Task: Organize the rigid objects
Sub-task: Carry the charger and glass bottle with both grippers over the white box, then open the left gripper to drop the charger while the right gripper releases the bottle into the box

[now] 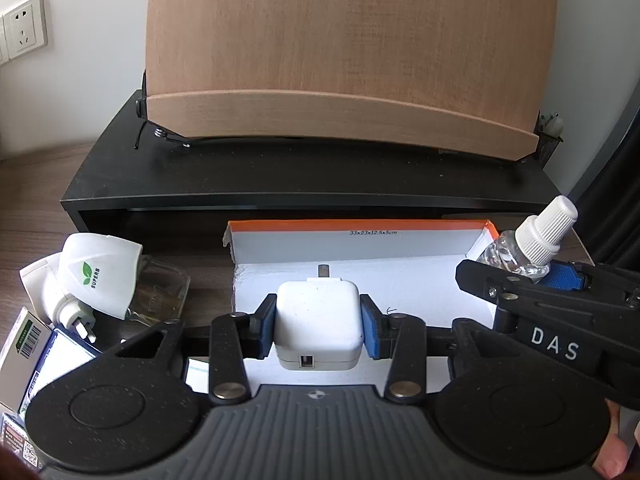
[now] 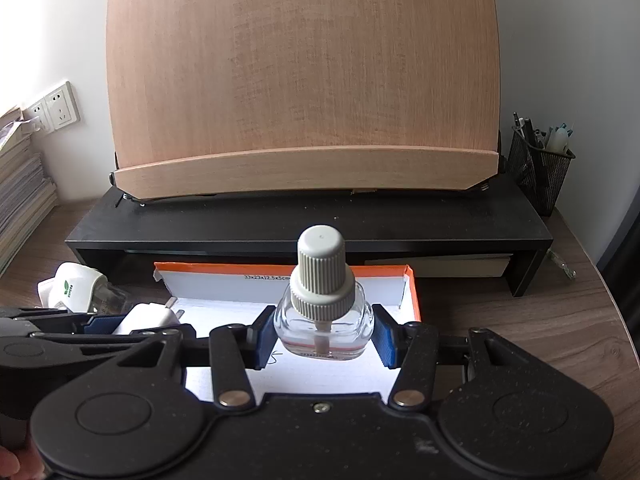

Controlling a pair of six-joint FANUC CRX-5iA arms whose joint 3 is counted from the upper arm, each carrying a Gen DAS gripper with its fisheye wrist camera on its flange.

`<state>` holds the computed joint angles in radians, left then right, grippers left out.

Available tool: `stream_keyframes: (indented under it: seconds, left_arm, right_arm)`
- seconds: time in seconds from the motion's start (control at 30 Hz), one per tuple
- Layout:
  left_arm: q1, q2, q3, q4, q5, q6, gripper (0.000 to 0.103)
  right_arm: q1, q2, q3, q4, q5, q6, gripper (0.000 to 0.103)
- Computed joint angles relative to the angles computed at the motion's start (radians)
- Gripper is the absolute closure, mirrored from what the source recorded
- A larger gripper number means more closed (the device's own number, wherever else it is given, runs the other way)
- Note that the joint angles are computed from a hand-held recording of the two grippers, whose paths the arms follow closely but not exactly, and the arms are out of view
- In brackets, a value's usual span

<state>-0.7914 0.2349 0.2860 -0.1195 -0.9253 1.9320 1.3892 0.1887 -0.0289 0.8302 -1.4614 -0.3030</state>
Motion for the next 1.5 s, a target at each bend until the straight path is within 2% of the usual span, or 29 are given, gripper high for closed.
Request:
stream_keyframes:
  seconds: [0.83,1.07,1.13,1.33,1.4,1.5]
  left_arm:
    - [0.012,0.033,0.017,0.028,0.0,-0.029,0.061]
    - [0.014,0.062,0.041,0.044,-0.003,-0.042,0.061]
    - [0.012,0.07,0.048,0.05,0.0,-0.049,0.061]
    - [0.007,0.096,0.066,0.083,0.02,-0.082,0.06]
    - [0.001,0.099,0.074,0.079,0.022,-0.082,0.052]
    - [-0.008,0.095,0.082,0.065,0.018,-0.074,0.049]
  right_arm:
    - [-0.034,-0.006,-0.026,-0.038,0.009,0.022,0.042]
    - [-0.016,-0.011,-0.04,0.005,-0.039,0.011,0.042]
    - [-0.002,-0.018,-0.047,0.021,-0.06,-0.012,0.038]
    - [0.035,-0.034,-0.056,0.046,-0.128,-0.053,0.036]
    - [0.045,-0.038,-0.057,0.051,-0.151,-0.066,0.035]
    - [0.063,-0.051,-0.067,0.058,-0.168,-0.096,0.035]
